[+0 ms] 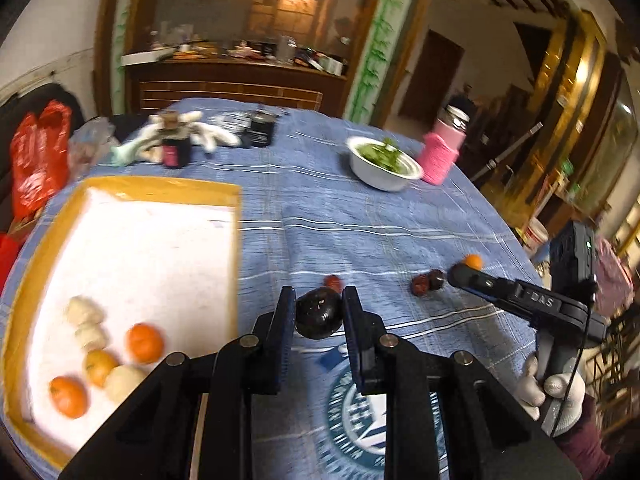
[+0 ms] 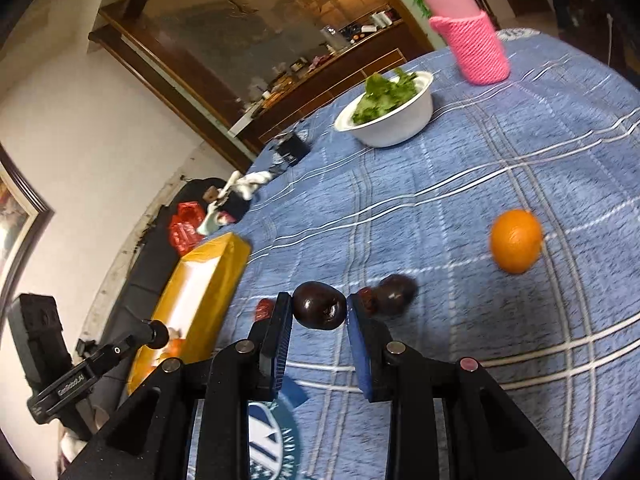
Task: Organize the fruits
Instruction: 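Carry both plums over the tray and open both tools to drop them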
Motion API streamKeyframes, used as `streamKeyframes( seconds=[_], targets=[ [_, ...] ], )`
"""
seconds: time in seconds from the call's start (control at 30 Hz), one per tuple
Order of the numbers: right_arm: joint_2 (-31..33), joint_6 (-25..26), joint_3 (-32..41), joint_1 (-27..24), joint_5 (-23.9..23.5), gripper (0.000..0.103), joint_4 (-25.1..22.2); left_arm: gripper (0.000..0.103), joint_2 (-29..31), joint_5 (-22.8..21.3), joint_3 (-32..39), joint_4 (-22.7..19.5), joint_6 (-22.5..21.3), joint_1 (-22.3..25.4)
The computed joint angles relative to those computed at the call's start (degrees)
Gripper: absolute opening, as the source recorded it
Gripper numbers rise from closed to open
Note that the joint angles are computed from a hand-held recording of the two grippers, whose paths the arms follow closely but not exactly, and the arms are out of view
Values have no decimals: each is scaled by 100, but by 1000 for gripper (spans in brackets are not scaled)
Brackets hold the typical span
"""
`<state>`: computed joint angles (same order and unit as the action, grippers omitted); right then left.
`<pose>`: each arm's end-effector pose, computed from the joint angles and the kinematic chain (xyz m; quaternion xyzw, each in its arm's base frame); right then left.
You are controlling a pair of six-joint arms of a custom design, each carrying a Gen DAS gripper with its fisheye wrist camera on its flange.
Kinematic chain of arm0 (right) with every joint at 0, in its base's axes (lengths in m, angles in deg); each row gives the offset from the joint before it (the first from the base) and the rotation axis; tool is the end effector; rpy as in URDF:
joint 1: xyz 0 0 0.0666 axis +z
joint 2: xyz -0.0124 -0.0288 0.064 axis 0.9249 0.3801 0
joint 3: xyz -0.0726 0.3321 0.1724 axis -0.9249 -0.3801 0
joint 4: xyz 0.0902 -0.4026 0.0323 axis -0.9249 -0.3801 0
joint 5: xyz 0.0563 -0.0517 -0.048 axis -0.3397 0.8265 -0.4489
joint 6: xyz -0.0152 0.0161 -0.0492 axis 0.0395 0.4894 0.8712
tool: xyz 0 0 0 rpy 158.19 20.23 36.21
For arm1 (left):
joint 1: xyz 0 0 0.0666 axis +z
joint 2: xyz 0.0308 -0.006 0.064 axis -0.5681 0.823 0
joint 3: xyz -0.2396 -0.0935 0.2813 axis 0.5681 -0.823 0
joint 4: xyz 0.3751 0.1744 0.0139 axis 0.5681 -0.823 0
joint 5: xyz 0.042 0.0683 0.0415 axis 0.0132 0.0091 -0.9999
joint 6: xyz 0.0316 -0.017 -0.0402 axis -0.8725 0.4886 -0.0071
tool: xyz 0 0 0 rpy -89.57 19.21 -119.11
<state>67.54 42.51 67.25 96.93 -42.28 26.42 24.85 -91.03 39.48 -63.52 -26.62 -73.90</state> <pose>0.4659 0.2806 0.4724 -0.1329 0.8635 0.4025 0.2734 0.3000 -0.2250 0.5289 -0.1293 0.9021 -0.0713 0.4056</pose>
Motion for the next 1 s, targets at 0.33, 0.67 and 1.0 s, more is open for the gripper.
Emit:
streamKeyframes(
  seconds=[0.33, 0.67, 1.0],
  targets=[
    [59, 312, 358, 1064, -38, 32, -566, 23, -1313, -232, -1058, -486, 944, 380],
    [907, 744, 1454, 2091, 341, 33, -1262, 23, -2102, -411, -1597, -895, 1307, 735],
    [1729, 1158, 2585, 2392, 1084, 33, -1865, 25, -2390, -14, -1908, -703, 1303, 1074]
  ],
)
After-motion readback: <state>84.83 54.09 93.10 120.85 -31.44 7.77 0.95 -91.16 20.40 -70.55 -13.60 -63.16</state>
